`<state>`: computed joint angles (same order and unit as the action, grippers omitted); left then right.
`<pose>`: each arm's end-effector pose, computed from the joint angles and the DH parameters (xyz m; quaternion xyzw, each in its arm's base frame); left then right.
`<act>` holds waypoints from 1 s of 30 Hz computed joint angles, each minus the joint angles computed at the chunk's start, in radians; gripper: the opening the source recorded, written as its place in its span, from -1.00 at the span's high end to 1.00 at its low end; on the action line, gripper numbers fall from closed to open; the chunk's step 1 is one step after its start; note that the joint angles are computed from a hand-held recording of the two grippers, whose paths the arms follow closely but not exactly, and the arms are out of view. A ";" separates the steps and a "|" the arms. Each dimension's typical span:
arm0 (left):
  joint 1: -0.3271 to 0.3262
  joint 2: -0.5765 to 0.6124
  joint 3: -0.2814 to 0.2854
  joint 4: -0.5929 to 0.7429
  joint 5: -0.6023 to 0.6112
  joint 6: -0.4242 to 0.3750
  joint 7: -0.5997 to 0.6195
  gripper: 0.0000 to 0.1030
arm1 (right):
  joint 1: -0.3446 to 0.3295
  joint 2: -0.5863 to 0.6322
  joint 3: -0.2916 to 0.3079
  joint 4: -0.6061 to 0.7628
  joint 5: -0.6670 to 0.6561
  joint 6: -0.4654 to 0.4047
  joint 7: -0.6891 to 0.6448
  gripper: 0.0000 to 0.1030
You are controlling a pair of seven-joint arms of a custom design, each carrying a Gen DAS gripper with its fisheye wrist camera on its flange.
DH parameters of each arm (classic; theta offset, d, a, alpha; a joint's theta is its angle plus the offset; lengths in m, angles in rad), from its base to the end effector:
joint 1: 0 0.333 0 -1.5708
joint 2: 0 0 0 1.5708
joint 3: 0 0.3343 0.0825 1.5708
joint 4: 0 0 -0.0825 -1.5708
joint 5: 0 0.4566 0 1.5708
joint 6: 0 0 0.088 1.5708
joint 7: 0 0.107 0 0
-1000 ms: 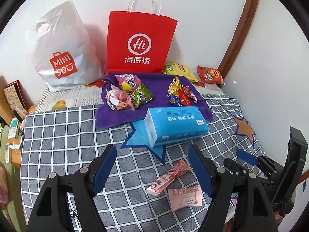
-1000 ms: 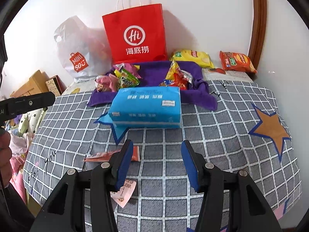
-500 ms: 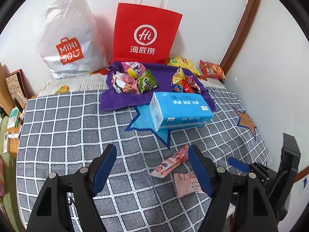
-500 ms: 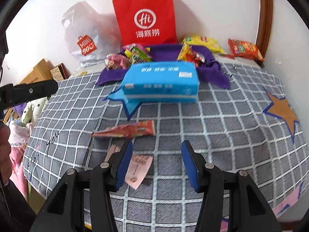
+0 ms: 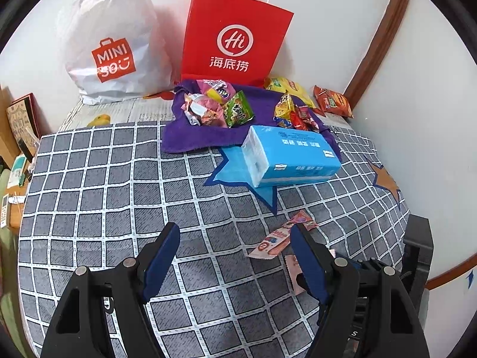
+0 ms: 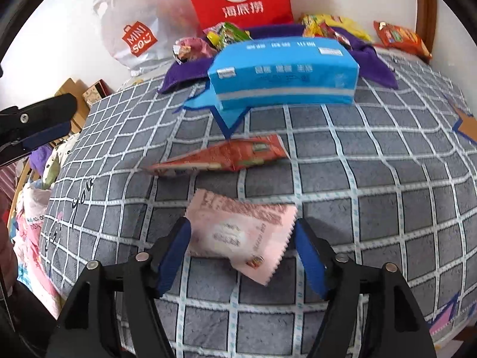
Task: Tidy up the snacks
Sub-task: 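Grasp the pink candy packet with the right tool while the left tool grasps the pink Lotso stick packet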
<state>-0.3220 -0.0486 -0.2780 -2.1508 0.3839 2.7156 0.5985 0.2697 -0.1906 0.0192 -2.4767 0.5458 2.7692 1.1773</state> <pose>0.5148 -0.3705 0.4702 -0.6912 0.6462 -0.2946 0.1335 0.5240 0.1324 0.3812 -0.7500 0.6006 -0.0687 0.2685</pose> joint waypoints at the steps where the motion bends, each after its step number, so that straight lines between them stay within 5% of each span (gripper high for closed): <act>1: 0.000 0.001 0.001 -0.001 -0.004 0.002 0.000 -0.44 | -0.001 0.005 0.004 0.002 -0.007 0.005 0.006 -0.39; 5: 0.003 0.015 0.005 0.006 -0.019 0.004 0.011 -0.44 | -0.035 0.024 0.059 -0.007 -0.177 0.074 0.137 -0.40; 9: 0.001 0.038 0.006 0.023 -0.025 0.001 0.022 -0.44 | -0.050 0.027 0.091 -0.037 -0.359 0.154 0.249 -0.15; 10: 0.000 0.043 0.006 0.027 -0.024 -0.001 0.025 -0.44 | -0.039 0.025 0.081 -0.040 -0.354 0.159 0.239 -0.10; 12: -0.003 0.058 0.005 0.040 -0.025 -0.010 0.030 -0.44 | 0.012 0.018 0.038 -0.047 -0.276 0.171 0.146 0.30; 15: -0.009 0.088 0.004 0.066 -0.030 -0.024 0.043 -0.43 | 0.058 0.014 -0.008 -0.041 -0.145 0.152 0.023 0.46; 19: -0.021 0.133 0.004 0.113 -0.030 -0.046 0.061 -0.43 | 0.076 0.005 -0.040 -0.034 0.005 0.133 -0.131 0.47; 30: -0.046 0.307 -0.014 0.277 -0.107 -0.100 0.259 -0.43 | -0.043 0.017 -0.046 -0.024 -0.040 0.194 -0.150 0.46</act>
